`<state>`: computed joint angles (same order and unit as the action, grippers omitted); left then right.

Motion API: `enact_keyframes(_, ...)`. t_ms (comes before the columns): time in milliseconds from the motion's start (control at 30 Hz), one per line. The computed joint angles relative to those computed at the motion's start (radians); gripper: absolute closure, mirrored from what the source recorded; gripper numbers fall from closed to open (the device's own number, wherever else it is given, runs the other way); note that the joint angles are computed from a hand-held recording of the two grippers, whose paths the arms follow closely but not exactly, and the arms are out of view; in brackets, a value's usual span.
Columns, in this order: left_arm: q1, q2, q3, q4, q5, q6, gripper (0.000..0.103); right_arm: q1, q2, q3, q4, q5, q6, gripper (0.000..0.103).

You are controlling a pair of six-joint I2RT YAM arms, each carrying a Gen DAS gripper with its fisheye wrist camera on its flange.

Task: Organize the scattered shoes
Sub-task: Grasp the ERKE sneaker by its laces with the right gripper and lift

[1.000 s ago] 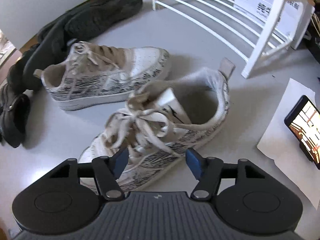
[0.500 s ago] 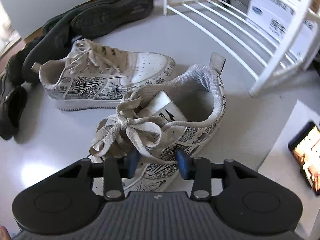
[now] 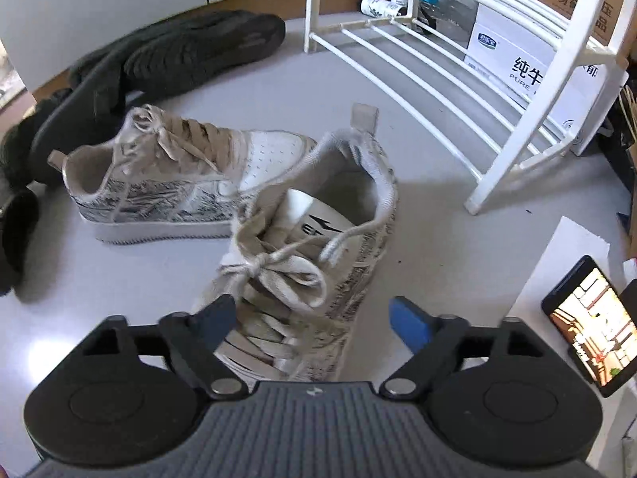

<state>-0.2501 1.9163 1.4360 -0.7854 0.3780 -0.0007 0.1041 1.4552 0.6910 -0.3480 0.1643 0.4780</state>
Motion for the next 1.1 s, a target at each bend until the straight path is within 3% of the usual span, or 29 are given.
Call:
enact_keyframes(133,-0.003,0.002,0.005,-0.003,0.004,0.001,0.014,0.023,0.110,0.035,0.044,0.027,0.033,0.000)
enact_keyframes(367,0.000,0.004,-0.003,0.002,0.006,0.000,0.014,0.033,0.195,0.063,0.087,-0.009,0.032,0.005)
enact_keyframes(667,-0.002,0.002,-0.005,0.002,0.008,-0.001,0.014,0.008,0.181,0.022,0.171,-0.059,-0.159,0.012)
enact_keyframes(900,-0.007,0.004,-0.002,0.001,0.005,-0.002,0.014,-0.030,0.154,-0.032,0.268,-0.127,-0.433,0.016)
enact_keyframes(1000,-0.005,0.006,-0.004,0.003,0.005,-0.004,0.014,-0.085,0.109,-0.019,0.184,-0.162,-0.567,0.026)
enact_keyframes(1100,-0.004,0.006,-0.002,0.005,0.006,-0.009,0.014,-0.097,0.079,-0.002,0.109,-0.133,-0.572,0.034)
